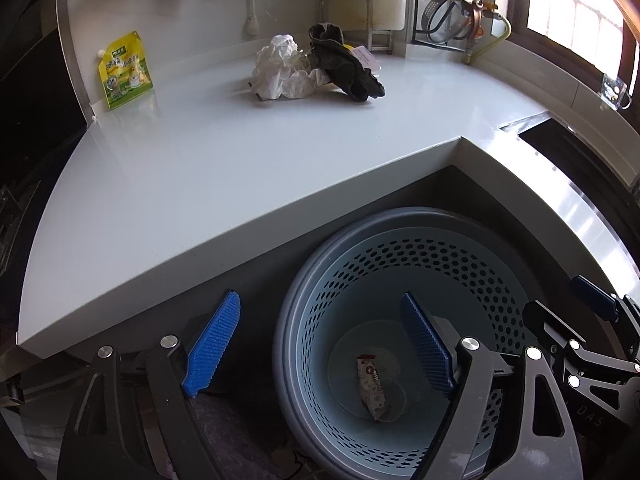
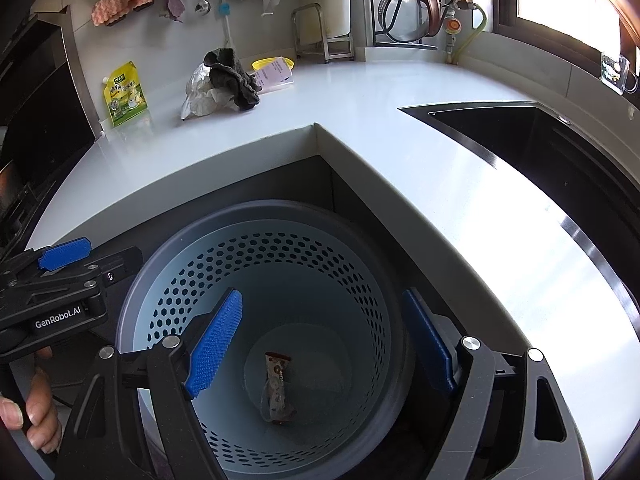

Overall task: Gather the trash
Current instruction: 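Open the left tool to drop the wrapper into the basket, then move the right tool to the grey sock and close on it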

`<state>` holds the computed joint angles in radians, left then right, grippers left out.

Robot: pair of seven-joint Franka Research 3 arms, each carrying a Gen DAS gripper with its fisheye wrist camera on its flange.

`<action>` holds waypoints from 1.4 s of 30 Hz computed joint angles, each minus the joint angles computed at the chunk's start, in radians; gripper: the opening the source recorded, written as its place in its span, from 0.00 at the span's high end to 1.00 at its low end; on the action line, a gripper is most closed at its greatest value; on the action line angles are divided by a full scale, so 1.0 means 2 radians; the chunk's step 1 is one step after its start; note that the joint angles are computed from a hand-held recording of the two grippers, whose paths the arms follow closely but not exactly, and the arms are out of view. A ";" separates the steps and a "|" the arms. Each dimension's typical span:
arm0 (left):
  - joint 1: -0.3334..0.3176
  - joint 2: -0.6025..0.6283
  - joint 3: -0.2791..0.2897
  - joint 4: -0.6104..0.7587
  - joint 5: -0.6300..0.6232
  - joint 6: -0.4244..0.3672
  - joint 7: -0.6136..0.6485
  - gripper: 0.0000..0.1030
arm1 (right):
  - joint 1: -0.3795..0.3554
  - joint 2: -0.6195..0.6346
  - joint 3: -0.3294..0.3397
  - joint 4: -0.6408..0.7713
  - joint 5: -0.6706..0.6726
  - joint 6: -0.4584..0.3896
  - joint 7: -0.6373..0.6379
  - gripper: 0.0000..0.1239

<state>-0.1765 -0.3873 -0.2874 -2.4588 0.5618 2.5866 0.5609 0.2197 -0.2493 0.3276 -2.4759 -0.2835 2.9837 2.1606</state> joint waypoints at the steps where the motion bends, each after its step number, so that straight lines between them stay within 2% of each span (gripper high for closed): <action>1: 0.002 -0.002 0.000 0.000 0.003 0.000 -0.002 0.21 | 0.000 0.001 0.000 0.000 0.000 0.003 0.000 0.37; 8: 0.015 -0.008 0.004 0.009 0.015 0.002 -0.012 0.21 | -0.011 0.009 0.007 0.021 -0.011 0.020 0.002 0.37; 11: 0.029 -0.011 -0.002 0.019 0.035 0.006 -0.024 0.18 | -0.016 0.021 0.007 0.045 -0.020 0.030 -0.001 0.37; 14: 0.048 -0.008 -0.011 0.035 0.072 0.003 -0.044 0.15 | -0.037 0.039 0.020 0.081 -0.055 0.039 0.018 0.37; 17: 0.056 0.003 -0.006 0.056 0.089 0.003 -0.048 0.15 | -0.052 0.068 0.028 0.128 -0.113 0.043 0.057 0.37; 21: 0.076 0.020 -0.001 0.089 0.124 0.008 -0.067 0.14 | -0.040 0.111 0.016 0.201 -0.174 0.032 0.083 0.37; 26: 0.090 0.059 0.011 0.142 0.163 0.002 -0.080 0.13 | -0.004 0.171 -0.014 0.297 -0.221 0.017 0.081 0.37; 30: 0.096 0.083 0.022 0.182 0.196 -0.009 -0.087 0.13 | 0.016 0.226 -0.021 0.372 -0.188 0.004 0.019 0.37; 35: 0.092 0.110 0.043 0.204 0.184 -0.010 -0.078 0.12 | 0.013 0.309 0.017 0.454 -0.079 -0.048 -0.114 0.36; 42: 0.087 0.132 0.058 0.197 0.162 -0.005 -0.071 0.12 | 0.070 0.374 -0.029 0.521 -0.043 -0.087 -0.140 0.37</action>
<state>-0.0029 -0.1241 -0.1716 -2.0648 0.8866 2.5761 0.4191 0.3597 0.4984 0.2690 -1.4343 -0.3700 2.8092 1.8813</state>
